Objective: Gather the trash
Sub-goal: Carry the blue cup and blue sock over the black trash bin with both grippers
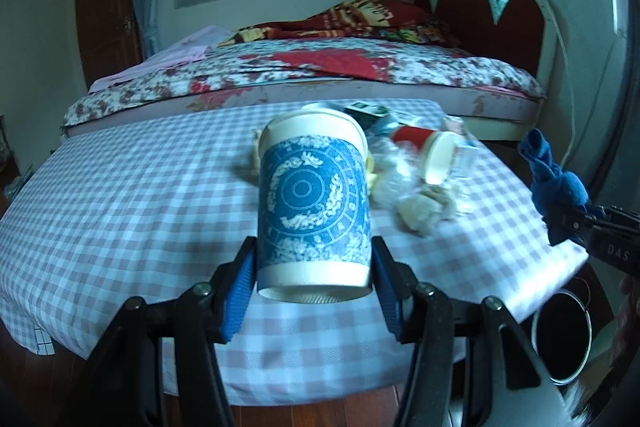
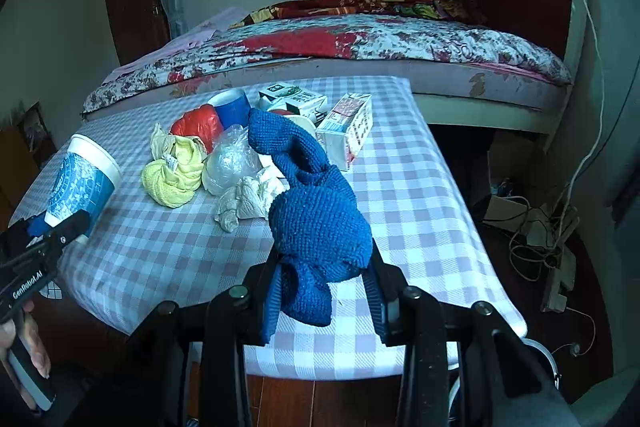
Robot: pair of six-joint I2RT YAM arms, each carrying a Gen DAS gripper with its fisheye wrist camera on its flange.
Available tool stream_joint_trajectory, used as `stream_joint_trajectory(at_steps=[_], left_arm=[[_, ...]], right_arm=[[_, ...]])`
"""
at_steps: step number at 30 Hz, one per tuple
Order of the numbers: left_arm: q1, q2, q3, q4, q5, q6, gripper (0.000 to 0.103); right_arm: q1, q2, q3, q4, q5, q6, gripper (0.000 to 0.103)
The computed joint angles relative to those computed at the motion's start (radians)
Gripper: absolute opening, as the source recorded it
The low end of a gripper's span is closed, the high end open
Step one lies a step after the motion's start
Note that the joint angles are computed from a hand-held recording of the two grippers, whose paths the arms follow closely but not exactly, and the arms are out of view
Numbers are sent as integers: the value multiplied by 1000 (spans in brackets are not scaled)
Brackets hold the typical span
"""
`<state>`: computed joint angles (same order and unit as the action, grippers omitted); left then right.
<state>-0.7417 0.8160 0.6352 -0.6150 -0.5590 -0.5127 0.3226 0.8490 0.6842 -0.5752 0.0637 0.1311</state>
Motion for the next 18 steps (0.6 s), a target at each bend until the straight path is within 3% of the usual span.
stream_joint_trajectory(at_steps=[7,11,15,18], left_arm=[[-248,77,56,-34,-111,-114,56],[-335,146,96,-11,-132,-136,56],[-430,251,145,34,-145,-148,56],[-484,330,189,74,-137,-137,56]], right_arm=[[-113,-185,-16,-148,-44,-46,38],[-277,-278,-16,-240,-133,-134,38],[-545,-334,-11,-328,-301,-287,38],[-838,-342,-3,-412,-479,-476,38]])
